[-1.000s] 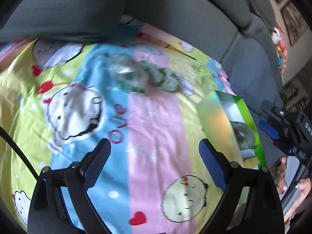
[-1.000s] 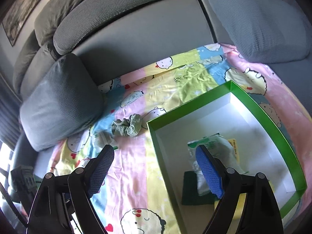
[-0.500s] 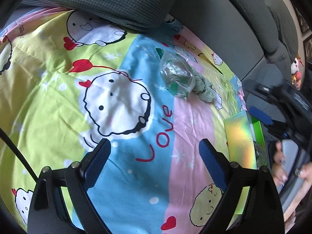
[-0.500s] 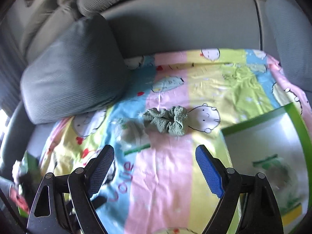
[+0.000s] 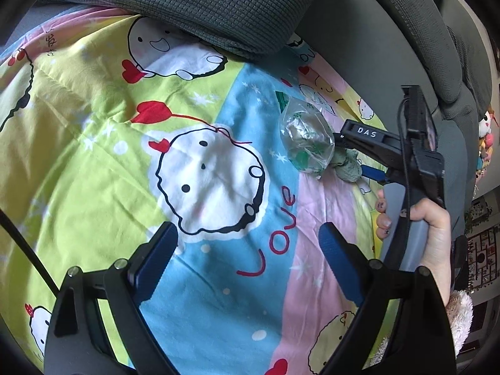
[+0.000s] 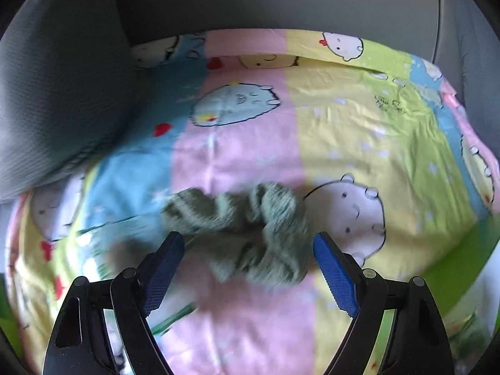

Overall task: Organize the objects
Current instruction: 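Close the right tool on the green knitted cloth and lift it, then carry the green cloth with the right tool toward the box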

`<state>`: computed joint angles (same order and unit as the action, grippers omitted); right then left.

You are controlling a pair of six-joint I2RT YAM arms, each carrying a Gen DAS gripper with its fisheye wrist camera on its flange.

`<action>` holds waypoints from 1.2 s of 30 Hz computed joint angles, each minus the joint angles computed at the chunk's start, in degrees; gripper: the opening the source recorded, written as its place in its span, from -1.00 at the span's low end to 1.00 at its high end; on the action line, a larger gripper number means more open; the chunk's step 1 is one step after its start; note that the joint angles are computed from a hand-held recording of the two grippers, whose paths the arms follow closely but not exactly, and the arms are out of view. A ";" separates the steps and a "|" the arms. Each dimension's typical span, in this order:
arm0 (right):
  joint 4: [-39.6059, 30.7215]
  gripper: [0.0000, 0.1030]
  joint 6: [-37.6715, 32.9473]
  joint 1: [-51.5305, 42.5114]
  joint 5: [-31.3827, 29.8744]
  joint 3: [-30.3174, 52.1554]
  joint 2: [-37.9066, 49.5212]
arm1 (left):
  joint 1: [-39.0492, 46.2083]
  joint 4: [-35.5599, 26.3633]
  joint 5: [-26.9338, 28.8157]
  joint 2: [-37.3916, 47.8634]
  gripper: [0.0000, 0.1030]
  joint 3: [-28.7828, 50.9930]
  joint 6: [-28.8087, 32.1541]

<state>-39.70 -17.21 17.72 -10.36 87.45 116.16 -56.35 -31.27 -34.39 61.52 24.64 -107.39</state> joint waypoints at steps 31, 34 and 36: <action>-16.64 -0.67 -27.01 -16.47 -21.84 -13.65 -17.77 | -3.48 -1.77 -0.89 5.30 0.76 2.39 -3.47; -19.79 -0.67 -33.32 -19.93 -22.28 -18.98 -22.75 | -4.08 -0.27 0.09 6.92 0.76 2.39 -3.21; -19.72 -0.67 -36.62 -21.95 -22.16 -22.83 -26.83 | -4.68 0.26 0.18 7.54 0.76 2.50 -3.02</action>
<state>-59.42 -53.83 -4.23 -32.52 64.62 89.33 -61.02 -31.00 -34.21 69.06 27.14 -110.41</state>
